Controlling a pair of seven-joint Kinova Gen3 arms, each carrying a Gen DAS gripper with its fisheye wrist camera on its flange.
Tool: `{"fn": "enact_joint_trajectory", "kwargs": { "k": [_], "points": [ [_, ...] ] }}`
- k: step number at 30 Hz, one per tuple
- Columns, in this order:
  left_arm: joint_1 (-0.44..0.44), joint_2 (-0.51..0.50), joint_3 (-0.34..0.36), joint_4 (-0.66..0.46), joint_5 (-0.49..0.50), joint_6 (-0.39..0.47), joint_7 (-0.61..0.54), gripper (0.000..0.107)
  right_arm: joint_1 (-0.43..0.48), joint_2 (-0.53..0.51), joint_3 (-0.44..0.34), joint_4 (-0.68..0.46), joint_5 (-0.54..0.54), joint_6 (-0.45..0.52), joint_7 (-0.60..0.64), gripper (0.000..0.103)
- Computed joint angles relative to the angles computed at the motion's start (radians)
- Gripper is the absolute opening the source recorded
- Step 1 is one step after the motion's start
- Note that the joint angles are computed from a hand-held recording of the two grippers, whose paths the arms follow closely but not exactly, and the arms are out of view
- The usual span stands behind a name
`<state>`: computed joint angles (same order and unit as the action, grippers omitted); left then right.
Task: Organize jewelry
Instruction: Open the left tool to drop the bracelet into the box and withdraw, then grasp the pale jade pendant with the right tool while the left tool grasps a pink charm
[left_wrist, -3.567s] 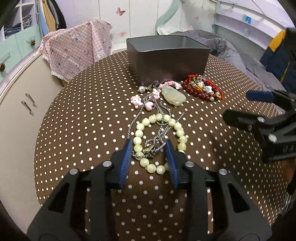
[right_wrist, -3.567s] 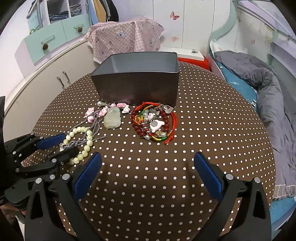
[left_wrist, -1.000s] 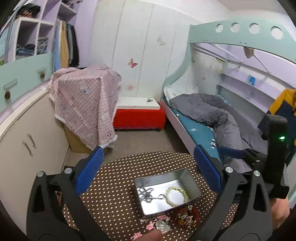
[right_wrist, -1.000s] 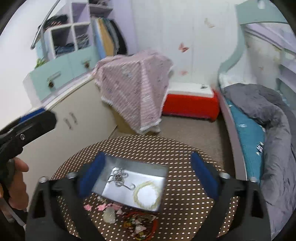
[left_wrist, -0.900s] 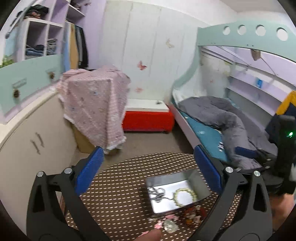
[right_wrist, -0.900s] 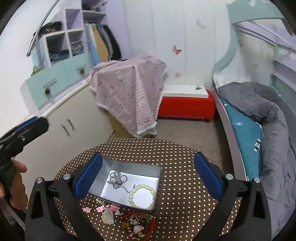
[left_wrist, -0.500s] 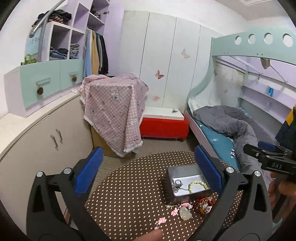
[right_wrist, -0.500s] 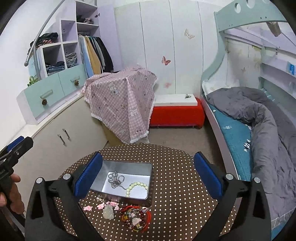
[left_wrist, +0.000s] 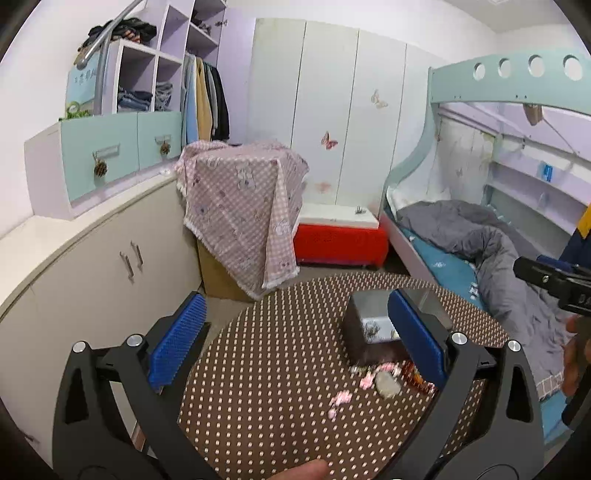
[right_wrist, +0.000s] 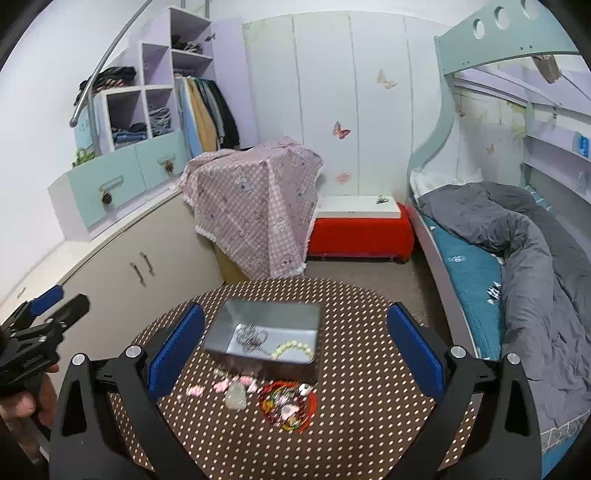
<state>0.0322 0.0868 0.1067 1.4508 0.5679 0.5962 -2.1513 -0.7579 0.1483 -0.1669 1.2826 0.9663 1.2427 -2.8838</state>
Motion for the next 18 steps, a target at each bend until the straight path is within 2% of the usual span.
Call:
{"fn": "enact_joint_trajectory", "kwargs": {
  "k": [11, 18],
  "points": [
    [-0.005, 0.023, -0.001, 0.071, -0.044, 0.036, -0.032, 0.097, 0.009, 0.026, -0.001, 0.062, -0.117, -0.08, -0.005, 0.095],
    [0.026, 0.077, 0.011, 0.078, -0.147, 0.071, 0.005, 0.097, 0.022, 0.054, 0.008, 0.1, -0.226, -0.161, 0.037, 0.095]
  ]
}}
